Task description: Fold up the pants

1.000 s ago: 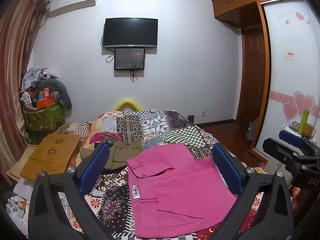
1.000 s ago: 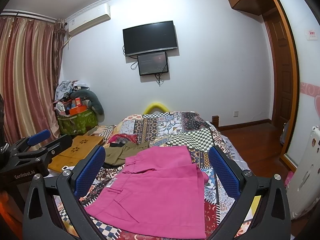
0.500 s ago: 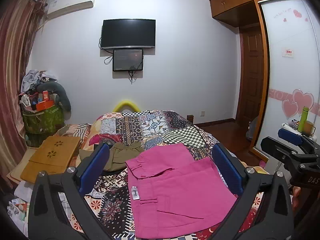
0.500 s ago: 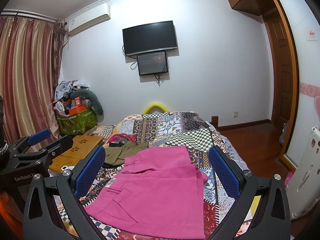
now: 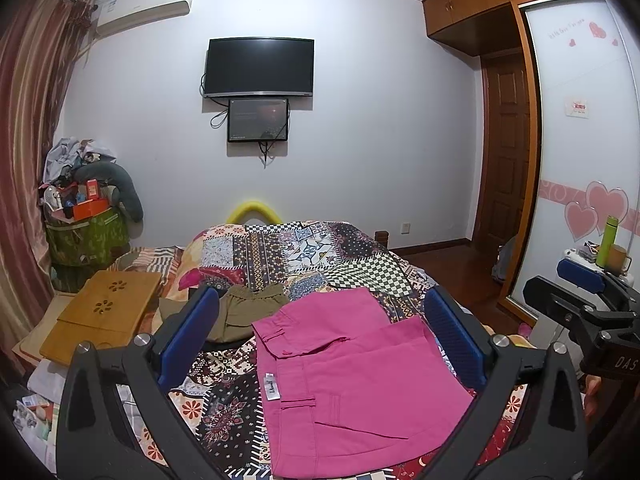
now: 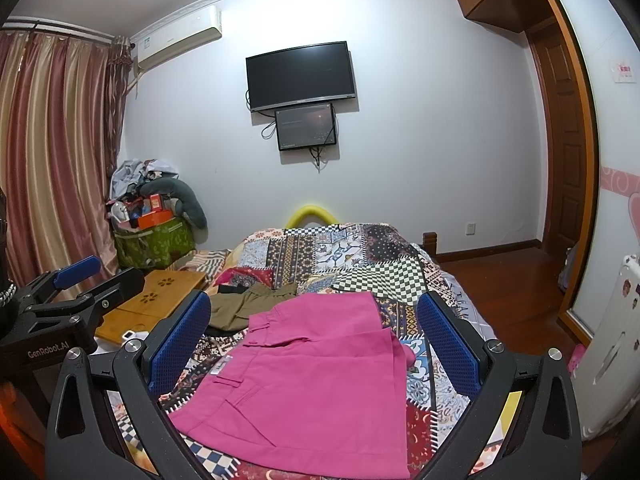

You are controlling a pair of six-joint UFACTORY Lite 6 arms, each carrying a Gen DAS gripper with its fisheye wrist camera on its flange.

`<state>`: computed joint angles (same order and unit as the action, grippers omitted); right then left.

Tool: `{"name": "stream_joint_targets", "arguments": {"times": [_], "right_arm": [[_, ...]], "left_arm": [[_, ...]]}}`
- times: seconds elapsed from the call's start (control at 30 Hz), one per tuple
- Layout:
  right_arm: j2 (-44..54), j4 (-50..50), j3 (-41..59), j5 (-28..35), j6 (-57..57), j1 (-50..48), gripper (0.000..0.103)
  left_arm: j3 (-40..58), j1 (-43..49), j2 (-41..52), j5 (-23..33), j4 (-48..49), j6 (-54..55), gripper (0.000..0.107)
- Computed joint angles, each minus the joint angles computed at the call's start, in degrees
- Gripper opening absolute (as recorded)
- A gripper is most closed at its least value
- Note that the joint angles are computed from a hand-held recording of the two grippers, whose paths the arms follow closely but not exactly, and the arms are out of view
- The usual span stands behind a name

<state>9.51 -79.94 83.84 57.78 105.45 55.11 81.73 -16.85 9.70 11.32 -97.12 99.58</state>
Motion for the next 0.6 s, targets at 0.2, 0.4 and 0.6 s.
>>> {"name": "stream_joint_targets", "arguments": {"times": [0.2,0.4,0.6], "right_arm": [[0.0,0.0,0.0,0.0,0.0,0.0,0.103],[0.2,0.1,0.2,0.1,-0.1,0.0,0.103],[0.0,0.2,0.0,-0.2,-0.1,-0.3,0.103]], "left_arm": [[0.0,0.1,0.0,0.2,0.0,0.0,0.103],[0.6,0.2,0.4,0.2,0.1,-0.2,0.103],[2.0,0.5,1.6,0.1,2.8,-3.1,0.103]]}}
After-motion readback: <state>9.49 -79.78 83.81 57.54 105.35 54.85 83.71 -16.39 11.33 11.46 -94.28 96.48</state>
